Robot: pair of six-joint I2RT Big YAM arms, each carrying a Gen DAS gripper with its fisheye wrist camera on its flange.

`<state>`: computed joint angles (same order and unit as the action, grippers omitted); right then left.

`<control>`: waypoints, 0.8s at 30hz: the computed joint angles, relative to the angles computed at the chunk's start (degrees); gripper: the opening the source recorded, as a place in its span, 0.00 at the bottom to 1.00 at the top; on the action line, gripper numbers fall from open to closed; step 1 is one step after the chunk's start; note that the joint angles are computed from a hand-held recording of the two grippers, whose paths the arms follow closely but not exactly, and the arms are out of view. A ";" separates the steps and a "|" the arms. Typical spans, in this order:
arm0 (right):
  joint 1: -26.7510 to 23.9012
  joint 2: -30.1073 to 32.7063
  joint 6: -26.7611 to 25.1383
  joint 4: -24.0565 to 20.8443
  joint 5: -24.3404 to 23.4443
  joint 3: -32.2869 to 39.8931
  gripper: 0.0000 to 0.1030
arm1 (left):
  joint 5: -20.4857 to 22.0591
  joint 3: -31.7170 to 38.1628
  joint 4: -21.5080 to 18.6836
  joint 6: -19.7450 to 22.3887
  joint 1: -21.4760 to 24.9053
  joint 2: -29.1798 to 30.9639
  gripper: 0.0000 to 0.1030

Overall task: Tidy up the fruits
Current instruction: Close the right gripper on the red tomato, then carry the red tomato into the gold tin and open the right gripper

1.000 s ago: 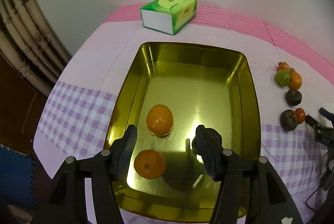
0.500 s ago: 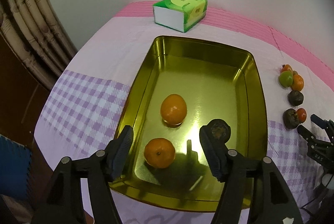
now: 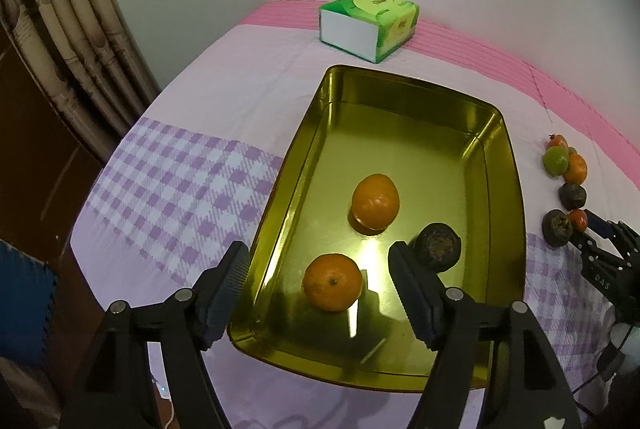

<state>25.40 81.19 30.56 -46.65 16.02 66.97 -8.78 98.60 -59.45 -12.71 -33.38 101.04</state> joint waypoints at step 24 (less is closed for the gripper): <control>3.21 -1.53 1.19 -2.46 -0.33 3.46 0.32 | 0.59 -1.07 0.45 -3.00 1.80 -1.04 0.88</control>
